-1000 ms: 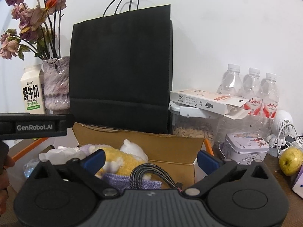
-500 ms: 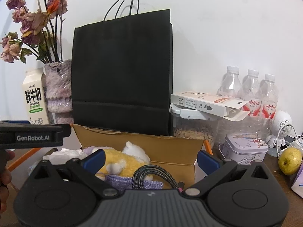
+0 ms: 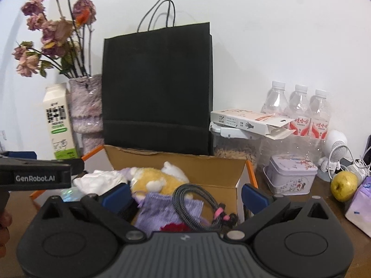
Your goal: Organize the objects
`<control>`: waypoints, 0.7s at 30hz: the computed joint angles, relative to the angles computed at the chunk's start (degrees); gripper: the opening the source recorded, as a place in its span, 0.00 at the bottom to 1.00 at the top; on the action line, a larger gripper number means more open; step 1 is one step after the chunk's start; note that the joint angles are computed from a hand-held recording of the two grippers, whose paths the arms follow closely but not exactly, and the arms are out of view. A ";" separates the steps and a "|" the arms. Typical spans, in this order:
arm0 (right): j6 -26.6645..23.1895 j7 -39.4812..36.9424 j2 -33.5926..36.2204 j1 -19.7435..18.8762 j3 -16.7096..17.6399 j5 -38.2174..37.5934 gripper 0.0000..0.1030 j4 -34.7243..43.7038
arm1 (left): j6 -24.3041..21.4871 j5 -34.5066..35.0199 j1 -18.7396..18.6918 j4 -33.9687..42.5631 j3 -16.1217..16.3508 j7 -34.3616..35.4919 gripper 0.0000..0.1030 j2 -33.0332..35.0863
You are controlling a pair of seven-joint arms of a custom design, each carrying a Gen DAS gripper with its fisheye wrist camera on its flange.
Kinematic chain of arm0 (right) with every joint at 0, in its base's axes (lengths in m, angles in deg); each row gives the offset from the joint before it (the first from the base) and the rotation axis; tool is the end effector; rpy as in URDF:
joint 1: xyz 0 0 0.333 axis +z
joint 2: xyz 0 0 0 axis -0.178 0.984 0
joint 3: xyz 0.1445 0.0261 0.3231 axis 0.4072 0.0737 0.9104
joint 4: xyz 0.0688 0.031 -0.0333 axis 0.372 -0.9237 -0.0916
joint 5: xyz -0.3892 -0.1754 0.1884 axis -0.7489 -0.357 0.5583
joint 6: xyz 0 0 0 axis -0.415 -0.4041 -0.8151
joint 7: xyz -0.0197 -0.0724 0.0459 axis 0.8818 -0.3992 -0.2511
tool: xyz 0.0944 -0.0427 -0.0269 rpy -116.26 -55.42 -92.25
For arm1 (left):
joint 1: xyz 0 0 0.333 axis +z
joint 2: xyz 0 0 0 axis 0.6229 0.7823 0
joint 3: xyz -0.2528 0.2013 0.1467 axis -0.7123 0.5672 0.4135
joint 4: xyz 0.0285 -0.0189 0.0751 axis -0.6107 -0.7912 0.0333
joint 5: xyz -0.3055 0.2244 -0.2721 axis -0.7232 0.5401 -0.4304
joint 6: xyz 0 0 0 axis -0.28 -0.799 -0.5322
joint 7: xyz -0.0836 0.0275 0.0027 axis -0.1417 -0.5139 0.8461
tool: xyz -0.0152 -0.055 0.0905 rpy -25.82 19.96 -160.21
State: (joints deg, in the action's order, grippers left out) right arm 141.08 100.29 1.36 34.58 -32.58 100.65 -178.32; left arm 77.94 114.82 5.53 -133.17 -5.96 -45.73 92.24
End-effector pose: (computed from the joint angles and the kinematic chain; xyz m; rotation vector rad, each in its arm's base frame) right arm 0.7072 0.3270 0.4757 -1.6632 1.2219 -0.7928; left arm 0.6708 -0.4746 0.4852 -1.6119 1.3567 -0.8478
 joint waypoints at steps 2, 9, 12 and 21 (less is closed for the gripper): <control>0.80 -0.54 -1.87 1.61 -0.95 0.55 1.00 -2.62 | -0.54 0.31 -0.47 -2.62 -0.32 -0.66 1.00 -1.99; 3.46 -7.80 -9.70 9.25 -4.87 7.20 1.00 -12.46 | -3.76 -0.06 -0.10 -11.45 -4.06 -3.65 1.00 -9.04; 4.62 -12.18 -13.41 13.04 -6.62 11.78 1.00 -16.44 | -4.90 0.19 0.33 -15.24 -5.97 -5.49 1.00 -12.14; 10.60 -28.00 -25.18 19.00 -5.03 28.26 1.00 -27.19 | -8.26 -2.10 1.56 -25.23 -11.92 -7.86 1.00 -20.56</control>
